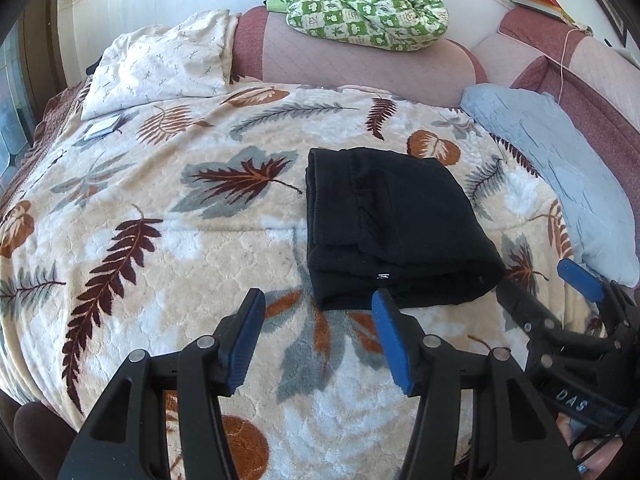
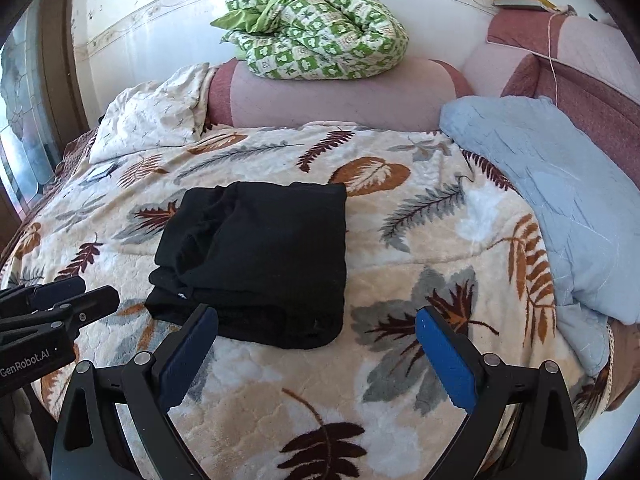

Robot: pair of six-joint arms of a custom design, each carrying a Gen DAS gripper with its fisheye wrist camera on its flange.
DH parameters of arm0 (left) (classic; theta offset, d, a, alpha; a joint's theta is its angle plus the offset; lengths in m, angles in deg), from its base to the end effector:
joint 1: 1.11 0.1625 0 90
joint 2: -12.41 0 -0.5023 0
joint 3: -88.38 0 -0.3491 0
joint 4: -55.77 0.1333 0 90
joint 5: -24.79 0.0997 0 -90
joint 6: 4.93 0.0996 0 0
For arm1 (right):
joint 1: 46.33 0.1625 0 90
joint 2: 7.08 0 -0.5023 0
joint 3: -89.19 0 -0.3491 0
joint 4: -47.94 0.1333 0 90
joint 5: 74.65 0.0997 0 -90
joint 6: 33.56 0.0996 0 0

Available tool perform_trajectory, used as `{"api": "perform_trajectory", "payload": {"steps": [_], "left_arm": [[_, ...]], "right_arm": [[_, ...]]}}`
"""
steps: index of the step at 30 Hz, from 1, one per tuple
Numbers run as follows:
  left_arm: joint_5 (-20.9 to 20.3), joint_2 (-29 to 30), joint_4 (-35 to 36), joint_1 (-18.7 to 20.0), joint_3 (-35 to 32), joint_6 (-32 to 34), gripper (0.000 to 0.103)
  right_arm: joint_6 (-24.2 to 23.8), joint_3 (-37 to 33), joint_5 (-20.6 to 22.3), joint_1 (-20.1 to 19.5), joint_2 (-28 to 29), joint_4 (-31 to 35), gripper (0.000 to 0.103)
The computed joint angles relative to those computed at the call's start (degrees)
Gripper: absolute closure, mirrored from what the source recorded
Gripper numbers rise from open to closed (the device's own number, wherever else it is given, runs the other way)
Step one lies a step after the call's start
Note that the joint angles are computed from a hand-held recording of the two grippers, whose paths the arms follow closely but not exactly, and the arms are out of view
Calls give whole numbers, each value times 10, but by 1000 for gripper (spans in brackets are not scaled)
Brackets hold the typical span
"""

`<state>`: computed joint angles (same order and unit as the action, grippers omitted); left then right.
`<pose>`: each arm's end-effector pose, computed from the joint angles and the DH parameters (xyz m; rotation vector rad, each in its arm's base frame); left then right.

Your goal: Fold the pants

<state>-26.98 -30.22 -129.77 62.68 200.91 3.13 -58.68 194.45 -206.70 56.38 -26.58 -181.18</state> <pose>-0.0960 -0.6363 0.1475 0.5410 2.4153 -0.6894 0.2010 -0.5883 0.0179 0.3035 -2.1645 0.9829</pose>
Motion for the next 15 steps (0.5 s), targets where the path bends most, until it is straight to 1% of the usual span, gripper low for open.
{"api": "perform_trajectory", "payload": {"steps": [5,8,15], "left_arm": [[-5,-3,2,4,0,-4,48],[-8,-4,-6,3,3,3,48],[-11,-2,-16,0,5,12,47]], "right_arm": [[-32,-13,-11,11,13,4,2],[-43,-20,-14,16,19,11,2],[-54,-26,-15,19,24,21,2]]}}
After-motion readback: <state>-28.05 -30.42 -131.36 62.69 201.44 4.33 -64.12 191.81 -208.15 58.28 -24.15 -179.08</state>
